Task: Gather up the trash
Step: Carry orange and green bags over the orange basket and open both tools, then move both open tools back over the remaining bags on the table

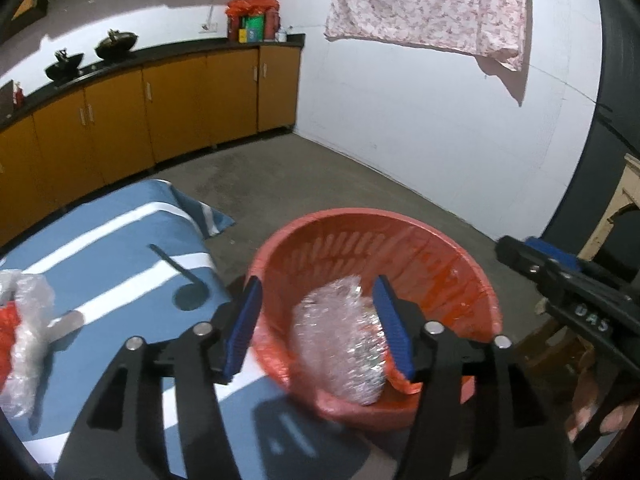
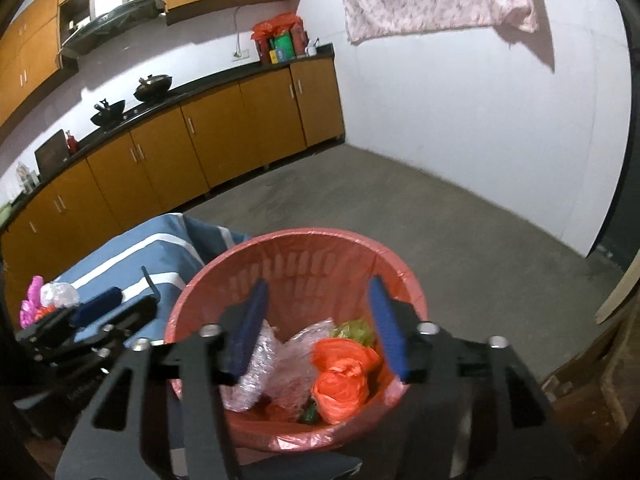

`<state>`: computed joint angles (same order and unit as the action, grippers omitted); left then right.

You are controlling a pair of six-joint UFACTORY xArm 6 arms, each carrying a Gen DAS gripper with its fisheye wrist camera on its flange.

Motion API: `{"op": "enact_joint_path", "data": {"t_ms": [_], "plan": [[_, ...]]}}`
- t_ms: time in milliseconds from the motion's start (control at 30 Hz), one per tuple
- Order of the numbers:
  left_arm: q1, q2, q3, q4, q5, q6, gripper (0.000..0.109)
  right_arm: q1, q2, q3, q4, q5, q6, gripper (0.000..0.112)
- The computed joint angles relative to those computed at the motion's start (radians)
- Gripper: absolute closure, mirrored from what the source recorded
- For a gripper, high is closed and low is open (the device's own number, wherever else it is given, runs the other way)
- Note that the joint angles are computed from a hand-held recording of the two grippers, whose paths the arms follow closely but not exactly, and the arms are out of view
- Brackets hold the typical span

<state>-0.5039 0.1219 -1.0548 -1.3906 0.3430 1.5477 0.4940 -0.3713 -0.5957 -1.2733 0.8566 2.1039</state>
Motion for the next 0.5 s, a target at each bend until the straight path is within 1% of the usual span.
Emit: {"op": "enact_joint_path", "data": {"t_ms": [67,100,133,167,233,333,400,500], "plan": [[0.010,-0.010,0.008,-0.018,-0.016,0.018,0.045,0.039,0.004,-0.016,0.009,0.065,-0.005,0.036],[0.018,-0.017,0.014,-0.032,-0.023,0.033,0.044,0.046,0.001,-0.017,0.008,0.081,-0.003,0.032],[0.030,-0.028,0.023,-0.055,-0.032,0.057,0.041,0.061,0.005,-0.025,0.006,0.106,-0.001,0.026],[0.036,-0.036,0.028,-0.072,-0.040,0.074,0.036,0.082,0.016,-0.042,0.009,0.142,-0.003,0.022],[0.062,-0.062,0.050,-0.136,-0.062,0.148,0.032,0.122,0.047,-0.078,0.012,0.207,-0.014,0.018],[0.118,-0.097,0.077,-0.219,-0.080,0.244,0.027,0.157,0.115,-0.145,0.010,0.251,-0.048,0.015],[0.160,-0.114,0.088,-0.267,-0.091,0.295,0.025,0.167,0.164,-0.189,0.008,0.251,-0.063,0.015],[0.244,-0.136,0.101,-0.365,-0.104,0.407,0.023,0.174,0.239,-0.254,-0.009,0.190,-0.066,0.015]]}}
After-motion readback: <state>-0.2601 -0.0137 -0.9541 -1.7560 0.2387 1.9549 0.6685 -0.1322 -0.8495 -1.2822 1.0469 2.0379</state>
